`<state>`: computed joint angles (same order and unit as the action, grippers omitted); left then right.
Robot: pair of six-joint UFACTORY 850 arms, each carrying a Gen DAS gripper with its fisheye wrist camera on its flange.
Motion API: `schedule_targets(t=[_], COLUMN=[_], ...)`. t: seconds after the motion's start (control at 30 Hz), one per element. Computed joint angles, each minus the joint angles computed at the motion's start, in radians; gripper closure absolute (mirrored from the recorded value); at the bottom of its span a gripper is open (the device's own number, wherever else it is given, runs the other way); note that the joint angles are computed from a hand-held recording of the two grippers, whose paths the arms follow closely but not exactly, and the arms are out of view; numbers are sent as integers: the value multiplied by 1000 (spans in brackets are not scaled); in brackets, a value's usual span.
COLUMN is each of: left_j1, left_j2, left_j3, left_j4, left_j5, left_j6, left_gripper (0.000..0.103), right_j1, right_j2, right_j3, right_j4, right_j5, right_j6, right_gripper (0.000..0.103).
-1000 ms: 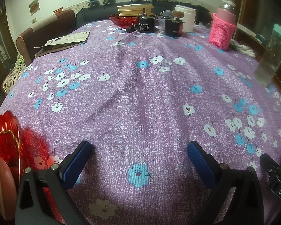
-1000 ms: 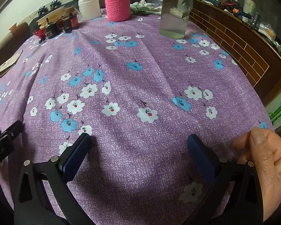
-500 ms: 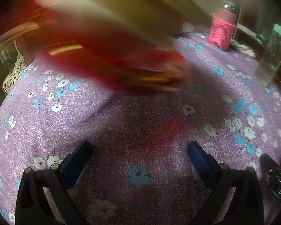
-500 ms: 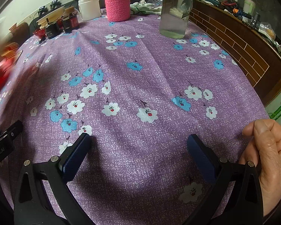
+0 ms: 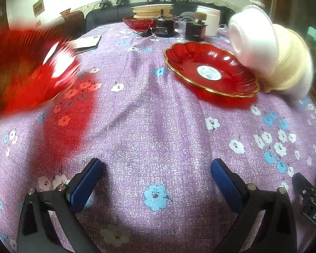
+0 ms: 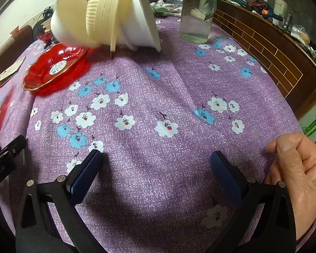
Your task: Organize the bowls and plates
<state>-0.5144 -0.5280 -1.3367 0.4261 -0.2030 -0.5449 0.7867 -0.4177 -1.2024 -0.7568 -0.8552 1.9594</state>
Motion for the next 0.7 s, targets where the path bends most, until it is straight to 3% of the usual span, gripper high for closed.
schedule_targets(t=[0.7], left_j1=[0], left_j2=[0], left_j3=[0], left_j4=[6], left_j5=[0], left_j6=[-6], left_gripper=[1], right_j1=[-4], right_j2=[3], right_j3=[-1], right_j4=[1], right_j5=[4], right_j6=[-12], right_gripper=[0])
